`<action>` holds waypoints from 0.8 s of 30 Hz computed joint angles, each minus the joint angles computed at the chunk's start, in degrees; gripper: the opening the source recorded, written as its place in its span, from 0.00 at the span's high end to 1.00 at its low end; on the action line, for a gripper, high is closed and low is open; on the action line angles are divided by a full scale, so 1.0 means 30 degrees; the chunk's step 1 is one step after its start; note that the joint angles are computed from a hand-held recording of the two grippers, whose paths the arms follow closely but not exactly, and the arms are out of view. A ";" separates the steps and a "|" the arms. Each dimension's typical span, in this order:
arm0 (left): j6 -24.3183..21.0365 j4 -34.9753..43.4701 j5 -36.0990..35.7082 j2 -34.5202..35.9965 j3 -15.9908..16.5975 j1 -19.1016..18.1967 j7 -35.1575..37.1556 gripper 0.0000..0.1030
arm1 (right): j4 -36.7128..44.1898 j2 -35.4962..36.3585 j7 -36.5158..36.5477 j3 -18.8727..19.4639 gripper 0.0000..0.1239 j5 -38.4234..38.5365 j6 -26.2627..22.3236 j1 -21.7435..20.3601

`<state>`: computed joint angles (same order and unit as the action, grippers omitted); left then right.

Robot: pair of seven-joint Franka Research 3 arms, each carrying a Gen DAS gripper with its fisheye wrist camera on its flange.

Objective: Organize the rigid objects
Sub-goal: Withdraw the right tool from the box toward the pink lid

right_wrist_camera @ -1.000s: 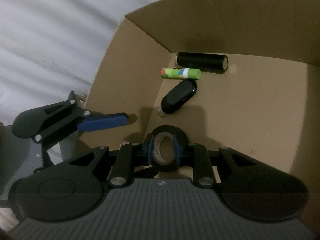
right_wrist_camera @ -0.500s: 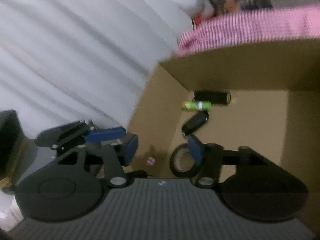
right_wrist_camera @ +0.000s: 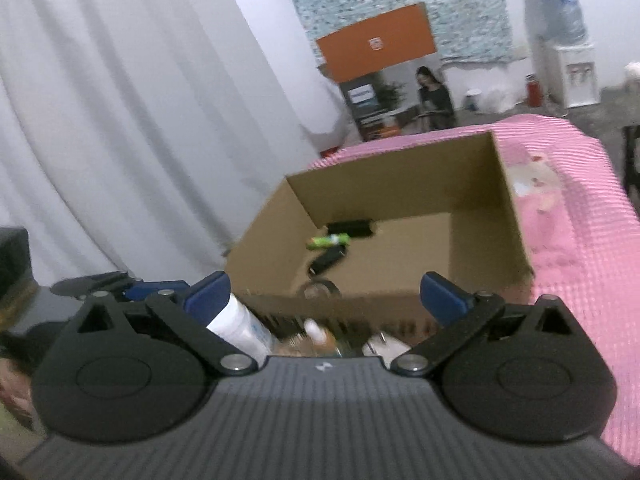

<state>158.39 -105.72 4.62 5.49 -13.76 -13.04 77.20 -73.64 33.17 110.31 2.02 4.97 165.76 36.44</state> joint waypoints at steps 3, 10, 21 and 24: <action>0.0324 -0.0849 -0.2388 -0.0294 -0.0361 0.0179 0.0797 0.09 | -0.1639 -0.0794 0.3808 -0.4184 0.18 -0.3374 0.0276 0.3317; 0.1593 -0.3241 0.0788 -0.1483 0.0129 -0.0278 -0.2450 0.08 | -0.2663 -0.0900 1.1580 -1.1415 0.18 -1.2525 -0.1940 0.9359; 0.3422 -0.5208 -0.0936 -0.2361 0.0287 -0.0587 -0.1917 0.00 | -0.5779 -0.2928 1.4864 -0.9337 0.18 -1.5819 0.2736 0.7419; 0.3866 -0.5579 -0.2484 -0.2561 0.0393 -0.0729 -0.1071 0.00 | -0.5591 -0.2887 1.4803 -0.8056 0.18 -1.5786 0.2760 0.6373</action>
